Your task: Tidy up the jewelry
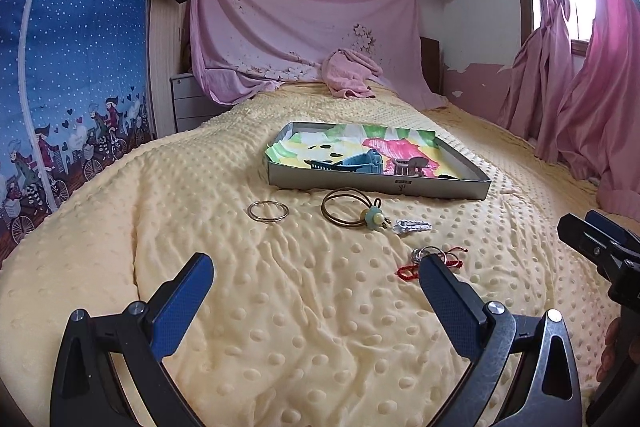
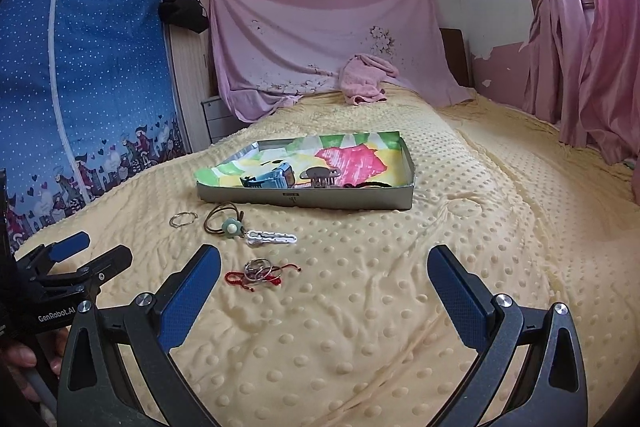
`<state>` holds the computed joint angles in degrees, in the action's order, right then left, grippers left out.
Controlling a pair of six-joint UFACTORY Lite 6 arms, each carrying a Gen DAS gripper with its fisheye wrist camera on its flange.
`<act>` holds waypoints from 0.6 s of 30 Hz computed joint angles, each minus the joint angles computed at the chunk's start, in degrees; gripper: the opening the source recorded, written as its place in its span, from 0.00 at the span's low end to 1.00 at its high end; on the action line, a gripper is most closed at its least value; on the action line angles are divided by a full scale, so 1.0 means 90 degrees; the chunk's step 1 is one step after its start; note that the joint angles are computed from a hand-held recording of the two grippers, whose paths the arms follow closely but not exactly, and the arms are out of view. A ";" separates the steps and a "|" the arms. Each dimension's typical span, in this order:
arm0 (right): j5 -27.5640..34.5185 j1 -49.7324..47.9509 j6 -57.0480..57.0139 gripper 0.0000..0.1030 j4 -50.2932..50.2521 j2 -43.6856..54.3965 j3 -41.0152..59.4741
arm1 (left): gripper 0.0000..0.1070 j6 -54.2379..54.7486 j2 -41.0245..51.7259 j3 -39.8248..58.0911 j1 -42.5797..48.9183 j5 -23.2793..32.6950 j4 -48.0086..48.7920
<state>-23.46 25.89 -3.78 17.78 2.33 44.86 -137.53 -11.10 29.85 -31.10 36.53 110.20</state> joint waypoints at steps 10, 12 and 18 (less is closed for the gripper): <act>-0.0091 0.0018 0.0063 0.99 -0.0164 0.0771 0.0776 | 0.96 -0.0167 0.0479 0.0486 0.0458 -0.0331 0.0263; -0.0066 0.0008 0.0020 0.99 -0.0215 0.0965 0.0971 | 0.96 -0.0319 0.0635 0.0590 0.0573 -0.0451 0.0450; 0.0351 -0.0188 0.0993 0.76 -0.1475 0.1497 0.1535 | 0.83 -0.0833 0.1001 0.0717 0.0727 -0.0773 0.1194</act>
<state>-20.29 24.19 5.15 4.51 15.80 58.67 -145.03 -2.09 36.30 -24.56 29.58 120.94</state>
